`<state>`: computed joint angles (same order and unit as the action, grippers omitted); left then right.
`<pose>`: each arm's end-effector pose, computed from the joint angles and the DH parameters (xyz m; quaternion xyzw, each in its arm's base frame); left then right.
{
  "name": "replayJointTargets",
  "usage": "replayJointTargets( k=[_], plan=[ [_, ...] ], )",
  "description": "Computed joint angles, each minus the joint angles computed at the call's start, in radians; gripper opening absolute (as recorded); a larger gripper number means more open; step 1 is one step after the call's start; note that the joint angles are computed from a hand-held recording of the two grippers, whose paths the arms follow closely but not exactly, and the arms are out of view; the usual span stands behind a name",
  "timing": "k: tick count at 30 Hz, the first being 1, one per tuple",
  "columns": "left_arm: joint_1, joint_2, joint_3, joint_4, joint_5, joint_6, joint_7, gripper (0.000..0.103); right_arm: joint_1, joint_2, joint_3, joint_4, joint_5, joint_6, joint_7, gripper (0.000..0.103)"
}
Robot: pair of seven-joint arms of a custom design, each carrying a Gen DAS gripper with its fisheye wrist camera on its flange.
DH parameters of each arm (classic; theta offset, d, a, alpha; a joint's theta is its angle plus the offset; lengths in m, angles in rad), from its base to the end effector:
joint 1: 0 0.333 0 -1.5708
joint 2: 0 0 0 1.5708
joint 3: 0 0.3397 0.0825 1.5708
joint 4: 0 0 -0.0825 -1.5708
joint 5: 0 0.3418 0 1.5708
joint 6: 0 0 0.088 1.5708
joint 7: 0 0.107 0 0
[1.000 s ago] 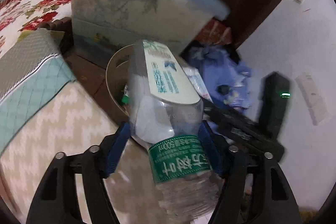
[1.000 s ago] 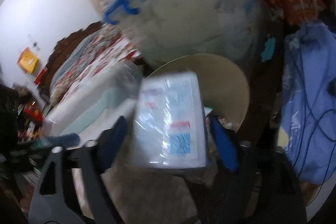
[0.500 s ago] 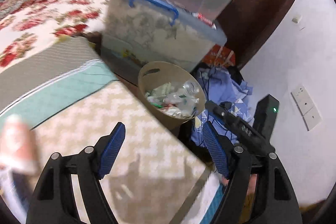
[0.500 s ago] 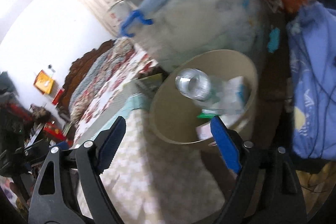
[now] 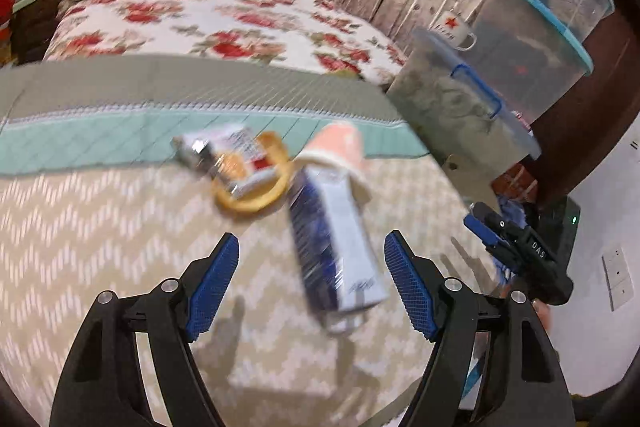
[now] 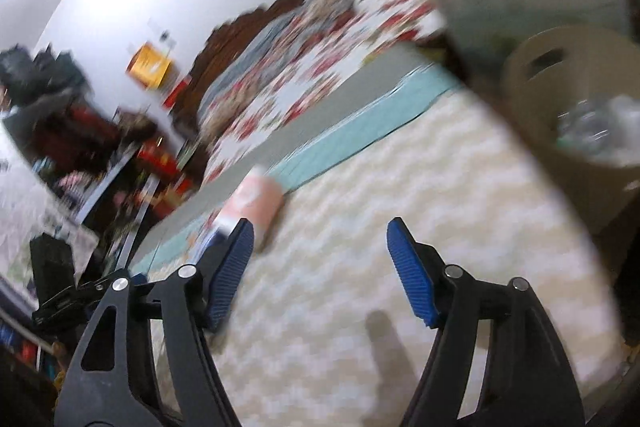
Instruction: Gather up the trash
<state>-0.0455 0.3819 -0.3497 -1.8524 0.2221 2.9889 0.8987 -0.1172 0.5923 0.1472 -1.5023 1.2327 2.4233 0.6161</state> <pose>0.6126 -0.2371 0.4677 -0.7000 0.6039 -0.3685 0.0974 0.7142 0.0019 0.4025 -0.6376 0.5903 0.0321 0.4939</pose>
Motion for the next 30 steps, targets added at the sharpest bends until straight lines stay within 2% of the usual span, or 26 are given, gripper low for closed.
replayJointTargets(
  k=[2, 3, 5, 6, 8, 9, 11, 12, 15, 18, 20, 22, 24, 25, 26, 27, 30],
  plan=[
    [0.018, 0.010, -0.028, -0.004, -0.016, 0.000, 0.021, 0.073, 0.028, -0.006, 0.003, -0.013, -0.030, 0.002, -0.002, 0.066],
    [0.020, 0.029, -0.042, 0.018, -0.021, -0.013, 0.036, 0.079, 0.043, -0.010, 0.006, -0.023, -0.035, 0.016, -0.011, 0.066],
    [-0.020, 0.060, -0.015, 0.064, 0.007, -0.027, 0.034, 0.084, 0.066, -0.015, 0.007, -0.045, -0.030, 0.065, -0.028, 0.066],
    [-0.062, 0.084, 0.019, 0.109, 0.040, -0.050, 0.024, 0.085, 0.090, -0.015, -0.008, -0.053, -0.059, 0.098, 0.004, 0.066],
    [-0.116, 0.124, 0.063, 0.176, 0.086, -0.099, 0.007, 0.086, 0.080, -0.024, 0.012, -0.067, -0.024, 0.122, -0.031, 0.065],
    [-0.136, 0.148, 0.080, 0.208, 0.104, -0.117, 0.000, 0.084, 0.078, -0.028, 0.018, -0.075, -0.007, 0.134, -0.049, 0.065],
    [-0.194, 0.190, 0.135, 0.278, 0.159, -0.189, -0.030, 0.055, 0.084, -0.026, 0.011, -0.073, -0.021, 0.126, -0.030, 0.065],
    [-0.197, 0.194, 0.141, 0.277, 0.165, -0.187, -0.025, 0.055, 0.087, -0.025, 0.006, -0.068, -0.034, 0.123, -0.017, 0.065],
    [-0.114, 0.125, 0.068, 0.142, 0.132, -0.109, 0.015, 0.053, 0.084, -0.026, 0.006, -0.062, -0.054, 0.107, -0.014, 0.065],
    [-0.092, -0.001, 0.097, -0.059, 0.155, 0.018, -0.033, 0.053, 0.081, -0.032, 0.027, -0.049, -0.036, 0.078, -0.072, 0.065],
    [-0.100, -0.067, 0.147, -0.161, 0.184, 0.075, -0.107, 0.053, 0.113, -0.028, 0.034, -0.011, -0.072, 0.064, -0.114, 0.065],
    [-0.160, -0.123, 0.261, -0.239, 0.264, 0.103, -0.245, 0.053, 0.154, 0.004, 0.028, 0.058, -0.139, 0.039, -0.090, 0.065],
    [-0.214, -0.160, 0.369, -0.291, 0.381, 0.109, -0.410, 0.053, 0.203, 0.068, 0.021, 0.172, -0.238, -0.013, -0.021, 0.065],
    [-0.210, -0.167, 0.378, -0.304, 0.393, 0.119, -0.437, 0.053, 0.218, 0.091, 0.022, 0.211, -0.269, -0.024, -0.001, 0.065],
    [-0.196, -0.180, 0.383, -0.332, 0.411, 0.162, -0.473, 0.053, 0.240, 0.119, 0.019, 0.258, -0.310, -0.032, 0.024, 0.065],
    [-0.207, -0.185, 0.407, -0.342, 0.449, 0.179, -0.519, 0.053, 0.266, 0.169, 0.027, 0.334, -0.392, -0.029, 0.079, 0.065],
    [-0.309, -0.182, 0.551, -0.340, 0.643, 0.234, -0.703, 0.054, 0.342, 0.271, -0.024, 0.504, -0.515, -0.063, 0.204, 0.065]
  ],
)
